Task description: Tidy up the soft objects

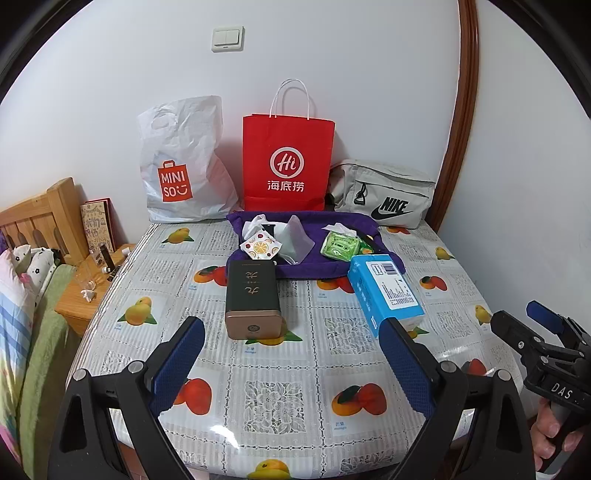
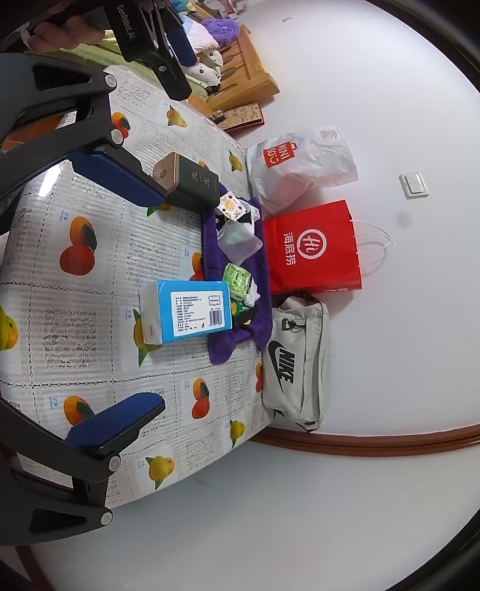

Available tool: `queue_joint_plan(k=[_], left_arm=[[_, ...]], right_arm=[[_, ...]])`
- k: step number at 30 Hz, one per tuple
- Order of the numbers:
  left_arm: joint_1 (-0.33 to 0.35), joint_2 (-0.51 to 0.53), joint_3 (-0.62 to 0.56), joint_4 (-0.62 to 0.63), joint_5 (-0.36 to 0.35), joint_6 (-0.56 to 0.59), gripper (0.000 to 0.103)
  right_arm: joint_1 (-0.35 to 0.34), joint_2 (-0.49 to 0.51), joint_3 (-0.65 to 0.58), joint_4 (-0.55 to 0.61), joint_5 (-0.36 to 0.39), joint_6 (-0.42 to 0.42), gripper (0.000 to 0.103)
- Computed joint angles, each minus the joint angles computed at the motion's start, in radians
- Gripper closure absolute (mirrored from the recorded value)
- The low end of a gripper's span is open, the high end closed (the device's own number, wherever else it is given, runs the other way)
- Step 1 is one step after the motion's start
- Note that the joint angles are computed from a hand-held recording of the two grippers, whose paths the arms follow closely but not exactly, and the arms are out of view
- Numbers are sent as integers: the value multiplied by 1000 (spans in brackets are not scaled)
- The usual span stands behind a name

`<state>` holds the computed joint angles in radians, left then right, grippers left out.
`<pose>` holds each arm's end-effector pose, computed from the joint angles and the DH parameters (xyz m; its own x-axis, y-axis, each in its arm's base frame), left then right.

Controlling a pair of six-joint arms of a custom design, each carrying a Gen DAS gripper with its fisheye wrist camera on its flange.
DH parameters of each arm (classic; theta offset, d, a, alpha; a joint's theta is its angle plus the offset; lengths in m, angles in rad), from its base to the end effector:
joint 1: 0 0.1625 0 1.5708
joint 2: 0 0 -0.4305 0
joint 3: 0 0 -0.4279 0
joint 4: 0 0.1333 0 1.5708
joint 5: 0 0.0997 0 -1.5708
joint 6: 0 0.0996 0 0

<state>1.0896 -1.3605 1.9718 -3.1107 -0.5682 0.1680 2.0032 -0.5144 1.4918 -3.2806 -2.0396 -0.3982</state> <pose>-0.0587 -0.5818 0.3857 -0.7319 -0.2556 -0.6316 0.4053 0.5819 -0.7051 0.3935 -0.6418 0.0202 -0.7425 -0.3535 0.5690 -0.6504 0.5837 -0.4861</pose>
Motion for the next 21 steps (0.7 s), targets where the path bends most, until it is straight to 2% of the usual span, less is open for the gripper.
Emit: queue_joint_plan(k=[21], left_arm=[[-2,-4,5,-4,2,3,7]], right_arm=[[0,-2,2,0,6,-8,4]])
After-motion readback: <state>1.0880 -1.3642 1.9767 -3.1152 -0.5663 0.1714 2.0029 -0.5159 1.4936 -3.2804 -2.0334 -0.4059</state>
